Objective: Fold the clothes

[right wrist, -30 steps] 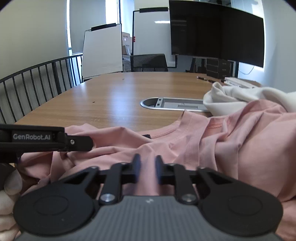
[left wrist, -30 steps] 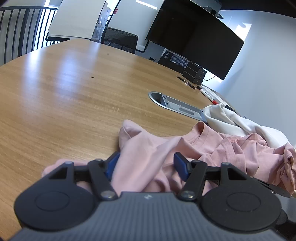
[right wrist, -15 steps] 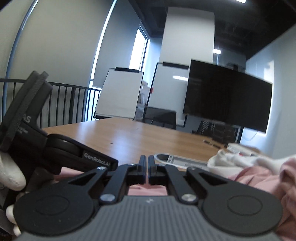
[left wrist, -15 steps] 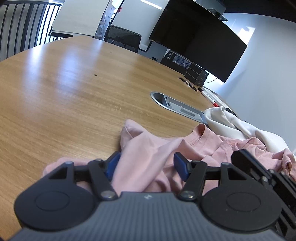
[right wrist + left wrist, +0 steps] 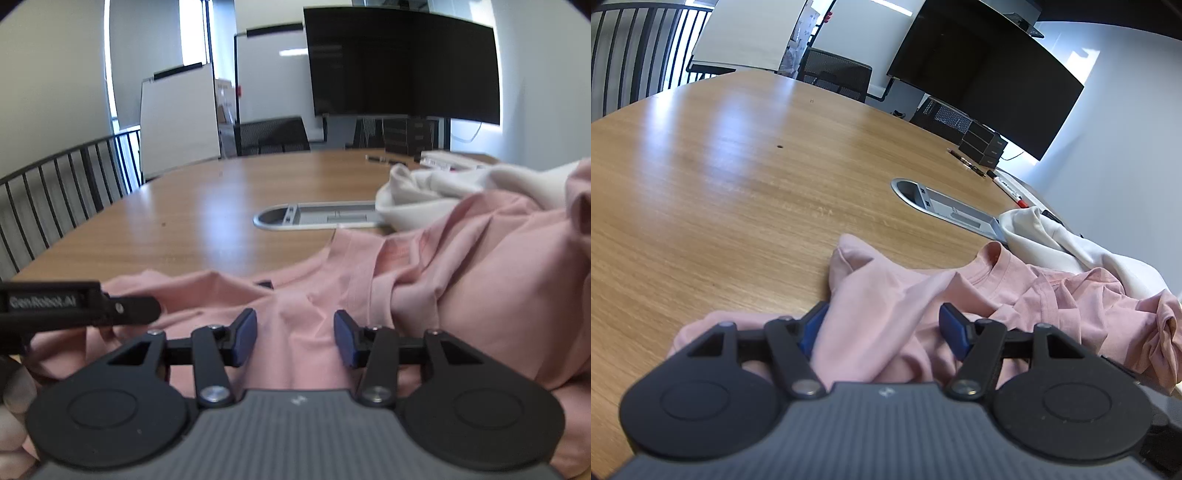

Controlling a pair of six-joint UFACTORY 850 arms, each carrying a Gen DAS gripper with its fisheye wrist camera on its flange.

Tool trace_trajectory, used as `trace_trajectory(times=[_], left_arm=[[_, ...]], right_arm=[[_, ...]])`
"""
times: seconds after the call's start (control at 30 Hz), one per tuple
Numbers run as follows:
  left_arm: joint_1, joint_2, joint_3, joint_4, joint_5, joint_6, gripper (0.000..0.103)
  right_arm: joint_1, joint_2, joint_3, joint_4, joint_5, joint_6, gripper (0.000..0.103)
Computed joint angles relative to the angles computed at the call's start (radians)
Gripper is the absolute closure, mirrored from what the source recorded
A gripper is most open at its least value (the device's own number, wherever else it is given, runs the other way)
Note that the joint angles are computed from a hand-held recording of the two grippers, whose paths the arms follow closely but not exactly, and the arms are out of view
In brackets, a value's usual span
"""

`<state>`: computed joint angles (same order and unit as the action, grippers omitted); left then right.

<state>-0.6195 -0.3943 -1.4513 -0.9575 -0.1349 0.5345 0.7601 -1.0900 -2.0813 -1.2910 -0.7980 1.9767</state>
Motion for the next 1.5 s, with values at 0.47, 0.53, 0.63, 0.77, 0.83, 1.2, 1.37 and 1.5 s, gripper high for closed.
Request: trace_trajectory(times=[0.47, 0.53, 0.63, 0.77, 0.83, 1.2, 1.37, 1.5], left_arm=[[0.024, -0.013, -0.020, -0.104, -0.018, 0.065, 0.041], [0.026, -0.012, -0.018, -0.105, -0.010, 0.058, 0.041], [0.029, -0.014, -0.023, -0.066, -0.004, 0.011, 0.041], [0.042, -0.022, -0.035, -0.050, -0.012, -0.022, 0.041], [0.051, -0.029, -0.045, -0.066, -0.027, -0.014, 0.041], [0.092, -0.045, -0.062, -0.213, -0.089, 0.066, 0.043], [0.095, -0.049, -0.066, -0.238, -0.116, 0.097, 0.047], [0.089, -0.051, -0.065, -0.247, -0.141, 0.133, 0.089]], right_arm=[[0.069, 0.010, 0.025, -0.262, -0.113, 0.135, 0.102], [0.076, 0.040, 0.078, -0.360, -0.101, 0.236, 0.102], [0.067, 0.088, 0.147, -0.462, 0.014, 0.380, 0.102], [0.043, 0.083, 0.118, -0.378, 0.192, 0.354, 0.101], [0.041, 0.052, 0.057, -0.232, 0.197, 0.195, 0.101], [0.026, 0.023, -0.015, -0.063, -0.087, 0.093, 0.102], [0.025, 0.058, 0.037, -0.115, -0.264, 0.217, 0.103], [0.020, 0.120, 0.143, -0.234, -0.150, 0.360, 0.096]])
